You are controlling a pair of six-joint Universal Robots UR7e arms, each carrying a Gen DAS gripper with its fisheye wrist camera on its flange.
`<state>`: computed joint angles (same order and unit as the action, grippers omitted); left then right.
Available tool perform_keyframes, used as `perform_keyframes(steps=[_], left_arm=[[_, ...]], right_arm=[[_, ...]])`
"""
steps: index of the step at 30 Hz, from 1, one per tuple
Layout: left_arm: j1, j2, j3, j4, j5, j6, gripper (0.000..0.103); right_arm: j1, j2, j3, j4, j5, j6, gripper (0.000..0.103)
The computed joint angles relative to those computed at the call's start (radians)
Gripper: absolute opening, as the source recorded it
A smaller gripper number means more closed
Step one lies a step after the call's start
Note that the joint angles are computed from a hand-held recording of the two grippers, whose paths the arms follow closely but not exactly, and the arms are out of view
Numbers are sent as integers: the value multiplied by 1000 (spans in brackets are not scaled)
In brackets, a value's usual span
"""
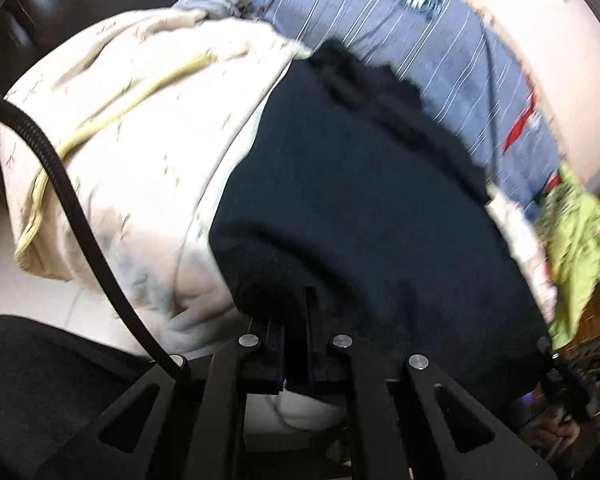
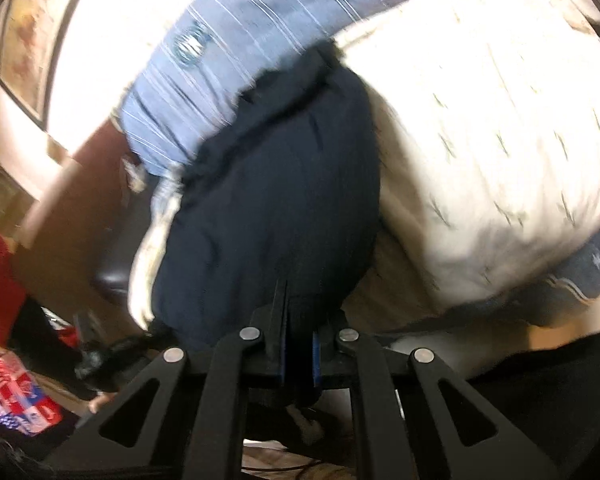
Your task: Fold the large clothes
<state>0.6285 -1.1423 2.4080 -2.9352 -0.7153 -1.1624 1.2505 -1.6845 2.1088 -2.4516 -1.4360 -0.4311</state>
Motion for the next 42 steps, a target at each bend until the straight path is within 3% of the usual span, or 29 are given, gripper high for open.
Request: perform_keyframes(steps=[3, 6, 11, 16, 22, 26, 29, 33, 36, 39, 41, 42], left_arm=[[-3, -2, -8, -89, 19, 61, 5], [6, -8, -42, -61, 40, 120, 5], [22, -6, -59, -99, 30, 159, 5], [54, -13, -106, -204, 24, 278, 5], [160, 49, -332, -245, 1, 546, 4], [250, 150, -574, -201, -30, 732, 4], [320, 258, -808, -95, -53, 866, 4], [400, 400, -1096, 6, -64, 963, 4], [456, 499, -1297, 138, -59, 967, 5], [499, 567, -1435, 287, -51, 901, 10], [520, 596, -1498, 378, -38, 836, 46], [528, 603, -1516, 388, -36, 819, 55]], right_arm=[[9, 7, -29, 27, 95, 9, 9], [31, 31, -56, 18, 150, 21, 9], [70, 71, -99, 15, 163, 22, 9], [109, 122, -172, 24, 156, 32, 9], [200, 285, -351, -14, 124, 40, 9], [245, 459, -552, -17, 97, 83, 9], [268, 602, -733, -10, 54, 106, 9], [281, 814, -1031, 44, 1, 123, 9], [280, 952, -1232, 94, -68, 134, 9], [277, 1088, -1428, 169, -205, 152, 10], [275, 1173, -1547, 237, -314, 170, 12], [273, 1208, -1597, 271, -359, 181, 13]])
